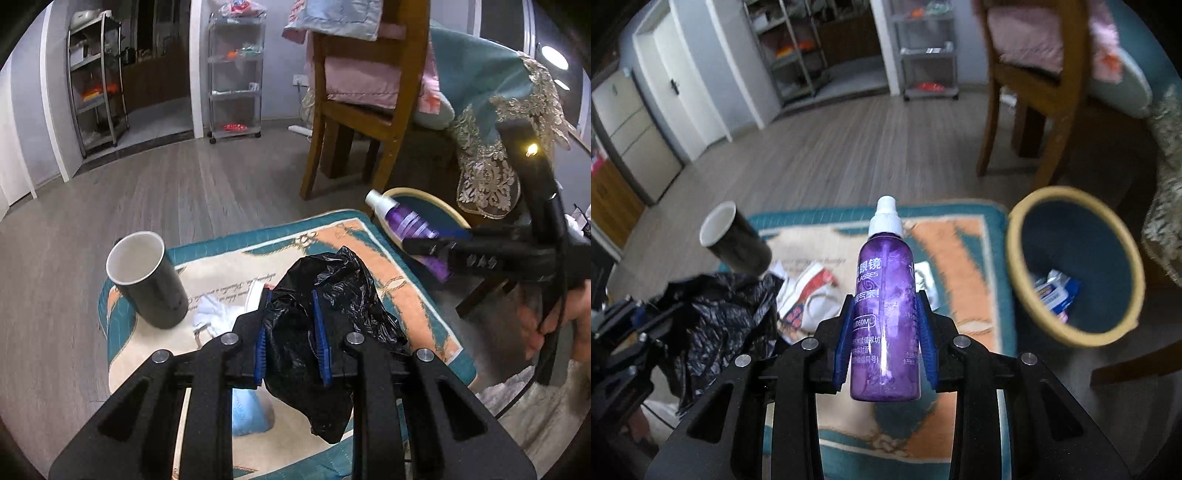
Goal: Collect trash
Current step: 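Carry the black bag and purple bottle over the wastebasket and release both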
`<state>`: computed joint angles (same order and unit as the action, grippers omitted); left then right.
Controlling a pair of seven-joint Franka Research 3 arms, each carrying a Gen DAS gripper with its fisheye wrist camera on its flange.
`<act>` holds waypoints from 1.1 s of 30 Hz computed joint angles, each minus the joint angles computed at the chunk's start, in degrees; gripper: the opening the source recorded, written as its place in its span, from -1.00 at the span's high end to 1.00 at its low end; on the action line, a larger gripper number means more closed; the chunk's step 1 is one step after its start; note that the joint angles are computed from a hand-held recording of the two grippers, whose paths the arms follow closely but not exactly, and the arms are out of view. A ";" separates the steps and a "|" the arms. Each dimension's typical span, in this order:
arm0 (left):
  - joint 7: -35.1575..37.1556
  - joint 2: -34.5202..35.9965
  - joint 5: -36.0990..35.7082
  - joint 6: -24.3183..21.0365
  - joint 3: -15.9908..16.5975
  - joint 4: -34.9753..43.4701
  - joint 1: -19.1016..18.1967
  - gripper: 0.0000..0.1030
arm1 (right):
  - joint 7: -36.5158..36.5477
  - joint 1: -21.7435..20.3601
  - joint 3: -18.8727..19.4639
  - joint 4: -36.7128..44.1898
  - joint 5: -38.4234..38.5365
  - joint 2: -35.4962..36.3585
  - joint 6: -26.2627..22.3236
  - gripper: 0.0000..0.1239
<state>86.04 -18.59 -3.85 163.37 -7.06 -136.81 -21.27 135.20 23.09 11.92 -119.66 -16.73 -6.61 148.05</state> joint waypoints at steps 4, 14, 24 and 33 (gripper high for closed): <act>-0.74 0.85 0.68 -0.26 -1.18 1.79 -0.22 0.60 | 0.57 -2.56 -0.82 -3.28 -1.19 -5.57 1.95 0.46; -4.97 9.17 8.22 -0.04 -6.59 13.53 0.72 0.60 | -5.56 -14.34 -1.51 -11.17 -1.13 -17.81 6.56 0.46; -8.18 28.09 15.84 -5.37 -10.15 35.50 -1.25 0.60 | -12.11 -20.66 -3.70 -14.49 7.29 -14.75 9.85 0.46; -7.82 51.40 20.45 -22.47 -8.89 64.88 -8.91 0.60 | -12.33 -19.36 -4.66 -9.56 7.22 -6.29 4.89 0.46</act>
